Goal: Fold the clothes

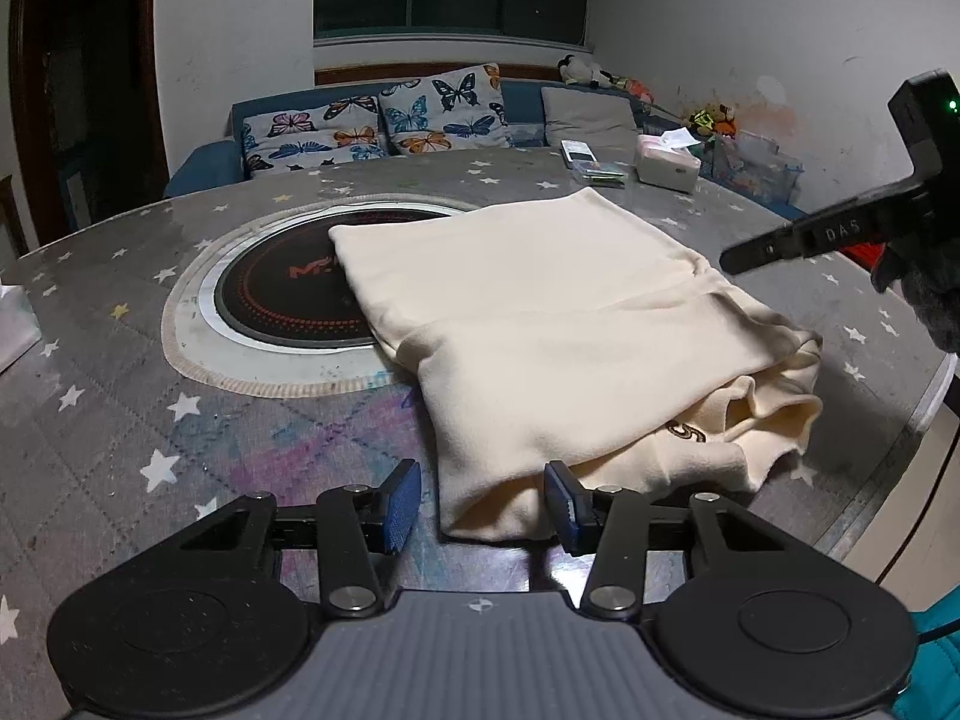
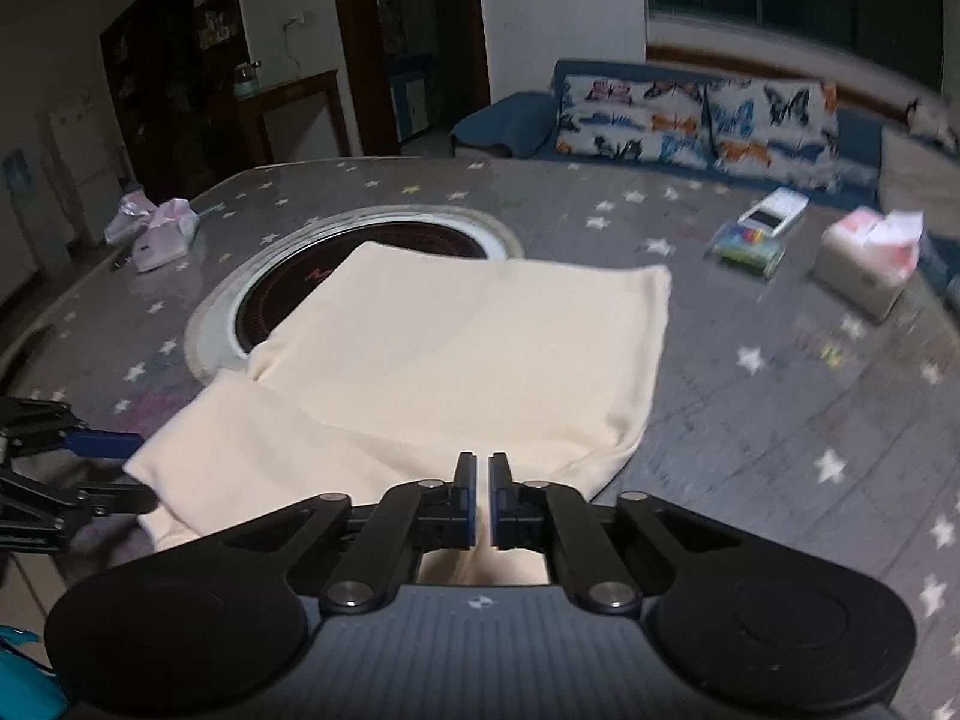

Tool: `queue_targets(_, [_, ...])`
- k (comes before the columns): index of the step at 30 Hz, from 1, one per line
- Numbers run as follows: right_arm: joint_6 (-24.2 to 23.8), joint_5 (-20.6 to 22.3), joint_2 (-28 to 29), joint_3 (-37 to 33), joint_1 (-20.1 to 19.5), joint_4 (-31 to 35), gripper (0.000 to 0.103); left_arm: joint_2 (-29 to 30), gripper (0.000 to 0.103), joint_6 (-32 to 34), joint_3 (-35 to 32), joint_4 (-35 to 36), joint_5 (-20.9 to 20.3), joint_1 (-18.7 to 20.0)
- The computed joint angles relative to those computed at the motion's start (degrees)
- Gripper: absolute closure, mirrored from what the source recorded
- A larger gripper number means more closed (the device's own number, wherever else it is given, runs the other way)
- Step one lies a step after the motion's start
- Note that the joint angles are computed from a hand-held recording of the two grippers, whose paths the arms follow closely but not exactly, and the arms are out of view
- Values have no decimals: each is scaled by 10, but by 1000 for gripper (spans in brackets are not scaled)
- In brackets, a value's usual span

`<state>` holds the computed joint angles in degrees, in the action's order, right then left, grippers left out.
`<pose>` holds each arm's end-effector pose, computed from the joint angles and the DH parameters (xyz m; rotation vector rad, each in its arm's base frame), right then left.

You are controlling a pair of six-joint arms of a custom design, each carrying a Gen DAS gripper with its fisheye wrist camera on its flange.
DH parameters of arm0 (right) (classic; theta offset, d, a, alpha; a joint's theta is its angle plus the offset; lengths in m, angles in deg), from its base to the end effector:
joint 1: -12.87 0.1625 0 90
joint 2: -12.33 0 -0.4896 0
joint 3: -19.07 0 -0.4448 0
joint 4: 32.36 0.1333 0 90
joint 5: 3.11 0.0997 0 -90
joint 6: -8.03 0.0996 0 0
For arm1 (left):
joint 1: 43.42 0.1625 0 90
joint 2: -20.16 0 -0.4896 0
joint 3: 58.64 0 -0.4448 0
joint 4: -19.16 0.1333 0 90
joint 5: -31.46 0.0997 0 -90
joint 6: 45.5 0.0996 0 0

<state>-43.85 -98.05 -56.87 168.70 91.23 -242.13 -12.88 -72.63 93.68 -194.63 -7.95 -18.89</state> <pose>0.0439 -0.4050 0.1680 0.8612 -2.4680 0.7350 -0.1831 -0.3147 -0.0137 0.7570 2.3154 -0.8984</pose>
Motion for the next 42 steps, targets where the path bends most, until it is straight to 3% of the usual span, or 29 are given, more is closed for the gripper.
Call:
queue_targets(3, [0,-5,3,2,-7,14,85,0,55,1,0,-1,0,0])
queue_targets(6, [0,-13,16,1,-13,14,85,-1,55,4,-1,1,-1,2])
queue_targets(12, [-15,-15,32,7,-7,-16,96,0,54,2,-1,8,6,-1])
queue_targets(20, [-37,-28,40,4,21,-84,97,3,66,11,-4,18,15,-5])
queue_targets(24, [-27,-45,55,-10,9,-66,95,-2,73,17,-3,22,14,-3])
queue_targets(30, [-37,-28,32,0,3,-49,93,-9,77,18,1,29,17,-2])
queue_targets(31, [-41,-24,27,2,2,-43,92,-8,88,18,0,31,18,-2])
queue_targets(34, [-51,-27,24,7,-1,-25,92,-7,95,15,-2,36,25,-3])
queue_targets(42, [-74,-24,26,29,-3,-21,92,-38,96,-21,10,83,57,-2])
